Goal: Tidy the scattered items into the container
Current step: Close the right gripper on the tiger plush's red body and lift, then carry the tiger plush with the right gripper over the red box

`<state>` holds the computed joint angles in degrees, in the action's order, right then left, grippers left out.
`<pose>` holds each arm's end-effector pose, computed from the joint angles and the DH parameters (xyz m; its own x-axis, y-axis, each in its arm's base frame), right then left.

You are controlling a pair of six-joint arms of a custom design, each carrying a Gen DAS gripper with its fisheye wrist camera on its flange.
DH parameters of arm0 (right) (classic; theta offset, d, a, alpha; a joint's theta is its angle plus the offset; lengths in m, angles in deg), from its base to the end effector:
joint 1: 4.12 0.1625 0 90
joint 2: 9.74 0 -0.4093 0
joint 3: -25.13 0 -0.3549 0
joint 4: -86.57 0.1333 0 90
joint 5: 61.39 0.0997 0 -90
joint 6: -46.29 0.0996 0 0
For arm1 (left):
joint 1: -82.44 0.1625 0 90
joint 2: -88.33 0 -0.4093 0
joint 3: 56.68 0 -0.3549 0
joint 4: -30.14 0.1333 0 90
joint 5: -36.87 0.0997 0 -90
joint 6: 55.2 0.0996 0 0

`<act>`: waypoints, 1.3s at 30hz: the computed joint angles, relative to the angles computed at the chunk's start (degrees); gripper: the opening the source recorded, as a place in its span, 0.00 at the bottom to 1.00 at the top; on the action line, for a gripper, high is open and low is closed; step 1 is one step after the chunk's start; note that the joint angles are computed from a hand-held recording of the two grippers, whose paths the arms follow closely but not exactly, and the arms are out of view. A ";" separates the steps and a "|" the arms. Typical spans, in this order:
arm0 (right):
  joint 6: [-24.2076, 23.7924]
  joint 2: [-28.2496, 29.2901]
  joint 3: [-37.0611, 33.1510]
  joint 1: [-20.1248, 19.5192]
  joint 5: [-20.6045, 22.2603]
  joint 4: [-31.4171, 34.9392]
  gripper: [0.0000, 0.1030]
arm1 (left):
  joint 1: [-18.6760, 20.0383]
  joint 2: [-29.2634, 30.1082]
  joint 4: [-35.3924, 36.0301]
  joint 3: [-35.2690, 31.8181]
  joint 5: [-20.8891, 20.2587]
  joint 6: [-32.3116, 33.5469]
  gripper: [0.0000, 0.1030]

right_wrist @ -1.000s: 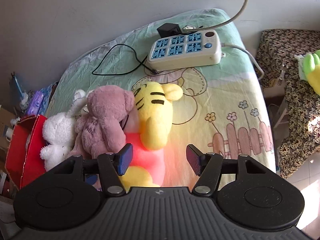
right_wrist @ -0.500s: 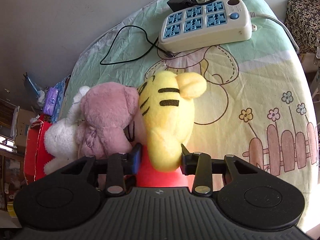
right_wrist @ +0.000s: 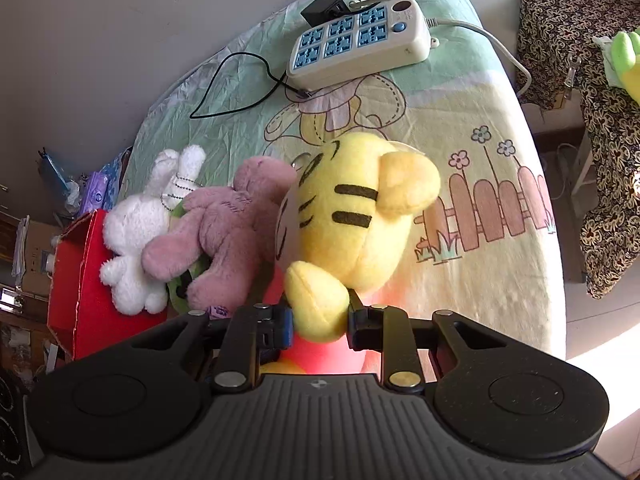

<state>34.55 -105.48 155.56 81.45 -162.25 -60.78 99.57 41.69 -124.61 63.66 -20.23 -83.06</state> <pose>0.0848 -0.3883 0.3159 -0.9677 -0.0421 0.2486 -0.1283 0.9310 -0.3418 -0.3902 -0.3164 0.0213 -0.5884 0.5954 -0.5471 0.7568 0.6438 -0.1132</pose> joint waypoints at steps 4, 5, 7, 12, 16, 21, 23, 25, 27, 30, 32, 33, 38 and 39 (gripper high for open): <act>0.56 1.49 1.61 -0.07 -0.41 -5.93 0.34 | -0.32 0.00 -0.06 1.92 4.66 0.81 0.88; 0.52 2.01 1.93 0.01 -0.39 -7.19 0.37 | -0.09 0.64 0.17 1.54 5.13 0.98 0.88; 0.31 3.55 2.45 0.82 -1.90 -9.78 0.55 | 0.96 2.01 1.45 0.38 4.98 0.58 0.81; 0.30 6.24 3.89 0.47 -3.59 -14.99 0.58 | 1.27 2.83 2.15 -0.65 5.74 -0.45 0.64; 0.28 3.67 4.28 0.37 -1.84 -13.61 0.37 | 0.36 1.92 0.93 -0.30 5.42 -0.18 0.56; 0.75 -1.62 5.75 3.08 -2.64 -12.70 0.33 | -2.86 -1.79 -1.60 1.78 4.33 -0.65 0.55; 1.28 -4.45 6.44 4.37 -2.62 -12.08 0.33 | -4.74 -3.73 -2.69 3.16 4.51 -0.84 0.55; 1.82 -6.21 7.49 6.74 -2.84 -13.28 0.32 | -6.29 -5.24 -3.20 3.81 6.11 -0.20 0.55; 1.73 -6.81 8.80 9.80 -3.50 -16.64 0.32 | -7.85 -6.75 -3.40 4.42 8.29 0.47 0.55; 0.87 -5.69 10.28 14.23 -4.27 -22.65 0.32 | -9.25 -9.66 -3.57 5.74 11.21 0.84 0.55; 0.89 -4.00 10.90 16.51 -3.81 -26.31 0.32 | -10.20 -12.49 -2.66 7.10 13.27 0.46 0.55; 1.16 -3.06 11.30 17.28 -3.36 -27.90 0.32 | -10.67 -14.05 -1.89 7.88 14.22 0.11 0.55; 4.90 3.77 9.12 24.50 -3.37 -31.86 0.32 | -13.29 -24.81 7.64 12.54 19.47 -3.48 0.55; 5.56 5.40 8.50 26.14 -3.95 -32.49 0.33 | -13.59 -27.47 10.22 13.43 20.16 -4.56 0.55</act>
<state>40.11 -100.08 164.06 107.59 -166.20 -93.27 85.98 14.22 -114.38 77.09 -0.07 -87.62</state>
